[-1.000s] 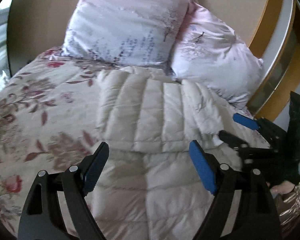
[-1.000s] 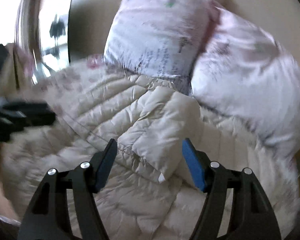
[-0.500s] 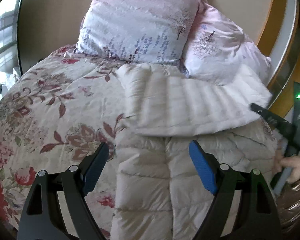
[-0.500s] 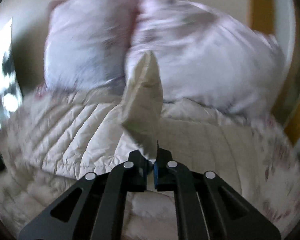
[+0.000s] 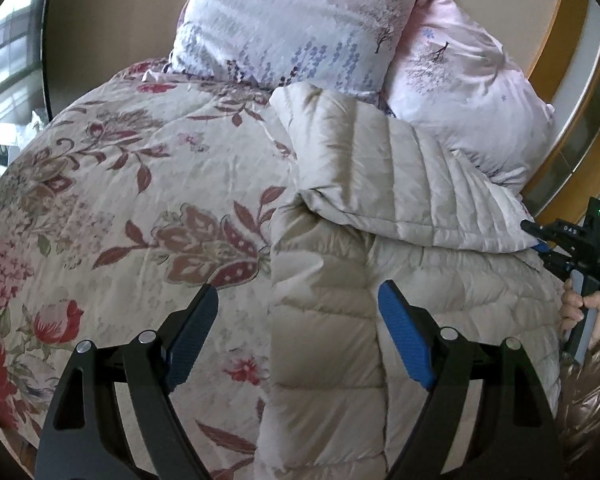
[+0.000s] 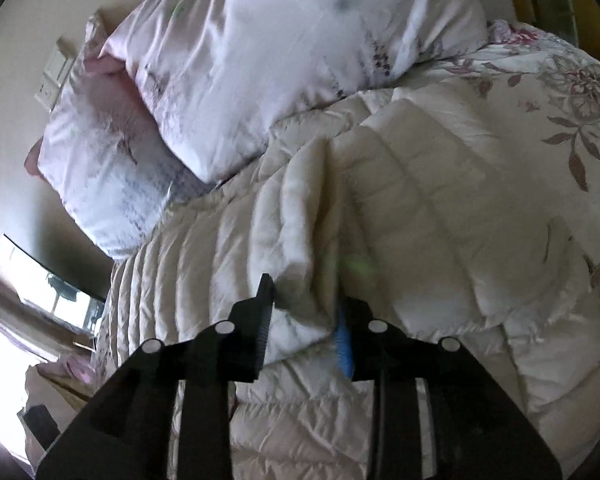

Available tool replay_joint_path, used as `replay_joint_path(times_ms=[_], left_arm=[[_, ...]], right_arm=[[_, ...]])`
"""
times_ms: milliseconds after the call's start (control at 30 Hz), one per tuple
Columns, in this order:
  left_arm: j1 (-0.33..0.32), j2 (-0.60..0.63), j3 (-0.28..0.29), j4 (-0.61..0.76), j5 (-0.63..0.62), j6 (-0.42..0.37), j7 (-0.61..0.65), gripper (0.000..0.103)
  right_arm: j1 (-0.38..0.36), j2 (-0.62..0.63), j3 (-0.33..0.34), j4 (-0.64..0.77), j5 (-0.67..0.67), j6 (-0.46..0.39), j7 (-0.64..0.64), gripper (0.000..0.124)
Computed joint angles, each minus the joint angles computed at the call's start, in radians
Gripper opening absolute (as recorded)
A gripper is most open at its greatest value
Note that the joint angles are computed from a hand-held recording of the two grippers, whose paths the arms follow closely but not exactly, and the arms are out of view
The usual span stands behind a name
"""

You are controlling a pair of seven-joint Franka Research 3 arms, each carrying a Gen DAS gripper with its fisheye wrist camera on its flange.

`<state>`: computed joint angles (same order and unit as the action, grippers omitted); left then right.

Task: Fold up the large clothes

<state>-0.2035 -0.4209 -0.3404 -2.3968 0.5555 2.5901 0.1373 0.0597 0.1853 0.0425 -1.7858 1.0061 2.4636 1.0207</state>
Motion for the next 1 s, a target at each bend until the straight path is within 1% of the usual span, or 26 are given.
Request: replay_joint_path(times_ms=[33,67,133,233,333,400,433,500,600,633,667,733,767,833,933,1000], left_arm=[[-0.003,-0.003,0.003,-0.005,-0.004,0.003,0.001,0.083],[-0.006,-0.009,0.007,-0.014,-0.01,0.009,0.002,0.083],[-0.012,-0.023,0.018,-0.038,-0.025,0.041,0.005,0.083],[-0.015,-0.038,0.022,-0.058,-0.047,0.054,0.013,0.083],[-0.02,-0.049,0.028,-0.076,-0.073,0.068,0.026,0.083],[-0.022,-0.053,0.031,-0.084,-0.087,0.079,0.038,0.083],[-0.023,-0.054,0.03,-0.086,-0.093,0.082,0.044,0.083],[-0.027,-0.055,0.029,-0.091,-0.105,0.092,0.056,0.082],[-0.035,-0.062,0.033,-0.108,-0.126,0.125,0.067,0.079],[-0.037,-0.068,0.033,-0.118,-0.134,0.136,0.067,0.079],[-0.037,-0.072,0.032,-0.124,-0.139,0.143,0.067,0.078],[-0.042,-0.089,0.032,-0.147,-0.155,0.165,0.064,0.076],[-0.044,-0.095,0.031,-0.153,-0.162,0.171,0.063,0.076],[-0.052,-0.113,0.031,-0.176,-0.18,0.189,0.061,0.075],[-0.081,-0.139,0.037,-0.21,-0.216,0.207,0.068,0.073],[-0.1,-0.165,0.035,-0.232,-0.238,0.207,0.07,0.073]], right_arm=[[-0.002,0.012,-0.002,0.013,-0.005,-0.005,0.005,0.004],[-0.004,0.02,-0.004,0.02,-0.013,-0.013,0.014,0.004],[-0.008,0.021,-0.002,0.013,-0.003,0.006,0.014,0.004],[-0.012,0.026,-0.001,0.013,-0.002,0.012,0.024,0.003],[-0.004,0.026,-0.004,0.004,-0.036,0.05,0.065,0.003],[0.005,0.038,-0.01,0.01,-0.098,0.057,0.115,0.003],[0.009,0.048,-0.013,0.021,-0.14,0.047,0.138,0.004],[0.016,0.06,-0.012,0.031,-0.201,0.043,0.158,0.005],[0.007,0.045,-0.002,0.016,-0.21,0.046,0.131,0.012],[-0.001,0.034,0.001,0.007,-0.195,0.037,0.112,0.02],[-0.009,0.021,0.002,-0.003,-0.181,0.024,0.087,0.026],[-0.022,-0.006,-0.003,-0.026,-0.152,0.002,0.038,0.044],[-0.03,-0.024,-0.009,-0.045,-0.135,-0.01,0.007,0.048],[-0.051,-0.069,-0.029,-0.087,-0.099,-0.047,-0.056,0.062],[-0.079,-0.127,-0.075,-0.148,-0.083,-0.091,-0.11,0.072],[-0.099,-0.162,-0.106,-0.186,-0.083,-0.118,-0.139,0.074]])
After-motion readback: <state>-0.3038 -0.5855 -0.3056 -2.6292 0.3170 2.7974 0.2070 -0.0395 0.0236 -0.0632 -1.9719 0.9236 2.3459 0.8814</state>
